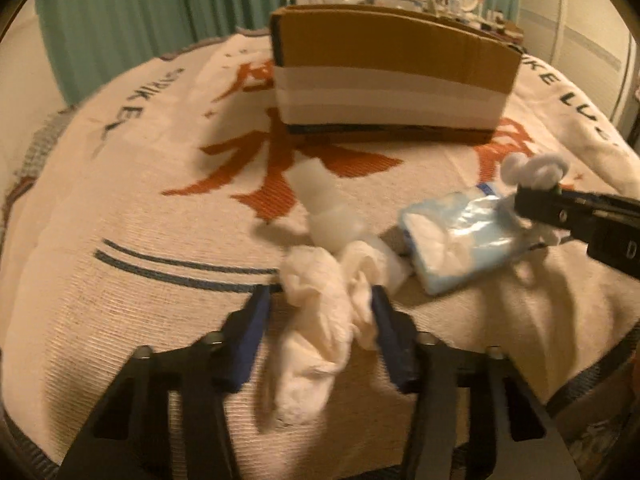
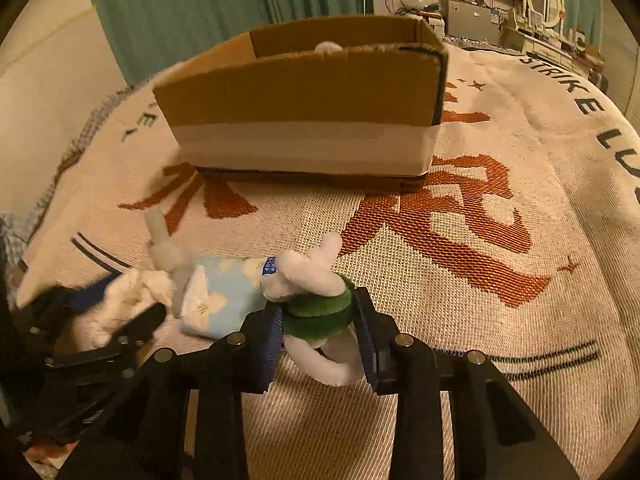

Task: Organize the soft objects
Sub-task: 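Grasp the white plush toy with the right tool while the left tool grasps the lace-trimmed cloth, then lower the plush toy and lace cloth into the box and open both tools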

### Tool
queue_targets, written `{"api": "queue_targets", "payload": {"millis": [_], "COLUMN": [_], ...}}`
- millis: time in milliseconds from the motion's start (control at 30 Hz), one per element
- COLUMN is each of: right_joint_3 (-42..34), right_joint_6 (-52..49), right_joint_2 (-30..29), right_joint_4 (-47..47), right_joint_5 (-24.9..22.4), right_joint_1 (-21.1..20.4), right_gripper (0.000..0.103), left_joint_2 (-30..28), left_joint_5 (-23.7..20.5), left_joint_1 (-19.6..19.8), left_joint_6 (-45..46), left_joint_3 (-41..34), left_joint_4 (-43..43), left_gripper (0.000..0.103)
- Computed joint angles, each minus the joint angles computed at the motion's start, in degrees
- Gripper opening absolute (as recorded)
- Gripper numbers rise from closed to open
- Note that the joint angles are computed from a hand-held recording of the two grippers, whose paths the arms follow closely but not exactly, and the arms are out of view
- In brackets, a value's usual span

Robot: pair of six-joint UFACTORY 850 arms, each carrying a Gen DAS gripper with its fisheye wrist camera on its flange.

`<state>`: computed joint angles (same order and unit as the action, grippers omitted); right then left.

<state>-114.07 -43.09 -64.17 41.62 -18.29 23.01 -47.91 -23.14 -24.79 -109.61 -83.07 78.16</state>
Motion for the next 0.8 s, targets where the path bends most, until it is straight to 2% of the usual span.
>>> {"api": "queue_targets", "payload": {"millis": [33,133,300,367,567,700,800], "right_joint_3": [1.35,4.94,9.87,11.86,16.67,17.09,15.21], "right_joint_6": [-0.95,-6.95,-17.72,-22.98,-39.41,-47.10,-49.74], "right_joint_2": [0.96,3.60,7.13,8.52,12.40,13.83,14.14], "right_joint_4": [0.73,7.11,18.27,23.37,39.55,46.52,48.29], "right_joint_5": [1.19,3.32,5.34,5.80,6.33,5.64,5.13], "right_joint_1": [0.02,-0.34,-0.73,-0.94,-1.55,-1.75,-1.82], "right_gripper": [0.033,0.033,0.033,0.033,0.033,0.033,0.033], "left_joint_2": [0.30,1.09,2.96,3.53,6.65,9.32,10.44], "left_joint_5": [1.41,2.55,2.80,2.27,-0.42,-2.98,-4.78], "left_joint_1": [0.18,0.07,-0.87,-1.10,-2.00,-2.42,-2.40], "left_joint_6": [-1.87,-4.80,-11.40,-12.11,-16.55,-19.18,-18.47], "left_joint_3": [0.49,1.43,3.48,3.95,5.65,5.93,4.30], "left_joint_4": [1.50,3.68,9.29,10.35,16.17,21.44,24.77], "left_gripper": [0.035,0.031,0.030,0.025,0.025,0.025,0.025]}}
